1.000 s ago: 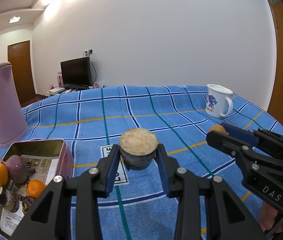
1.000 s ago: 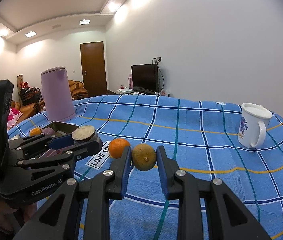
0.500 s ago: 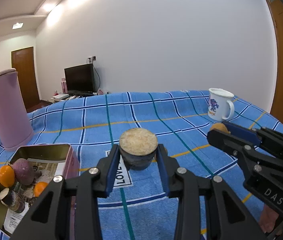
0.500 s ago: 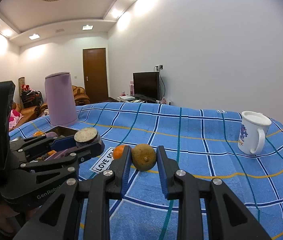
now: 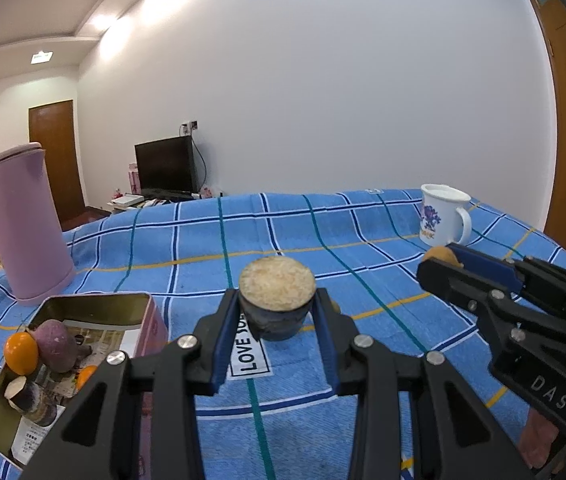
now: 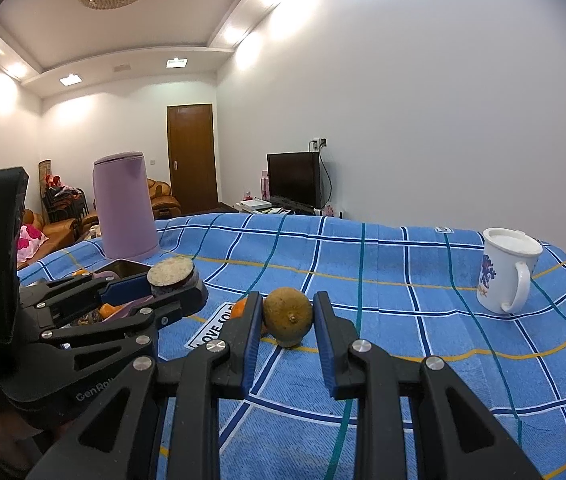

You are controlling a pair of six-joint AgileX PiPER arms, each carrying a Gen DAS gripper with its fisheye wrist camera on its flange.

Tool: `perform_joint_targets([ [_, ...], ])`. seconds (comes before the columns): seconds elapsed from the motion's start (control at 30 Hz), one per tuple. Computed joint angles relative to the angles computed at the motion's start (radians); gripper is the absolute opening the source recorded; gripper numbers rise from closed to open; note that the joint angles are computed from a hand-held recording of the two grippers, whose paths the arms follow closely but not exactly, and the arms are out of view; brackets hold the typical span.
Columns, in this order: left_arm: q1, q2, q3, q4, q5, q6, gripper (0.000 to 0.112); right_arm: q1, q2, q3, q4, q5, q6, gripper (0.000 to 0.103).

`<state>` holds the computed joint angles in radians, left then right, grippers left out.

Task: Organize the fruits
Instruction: 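Raise the taro piece with the left tool while the right tool raises its fruit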

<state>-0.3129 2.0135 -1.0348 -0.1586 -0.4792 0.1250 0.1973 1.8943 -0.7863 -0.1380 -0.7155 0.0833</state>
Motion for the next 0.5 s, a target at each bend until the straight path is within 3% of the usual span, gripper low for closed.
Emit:
perform_joint_targets([
  [0.5,-0.007,-0.014,0.042,-0.051,-0.070,0.057,0.038,0.028,-0.003,0.015,0.049,-0.030,-0.035,0.027],
])
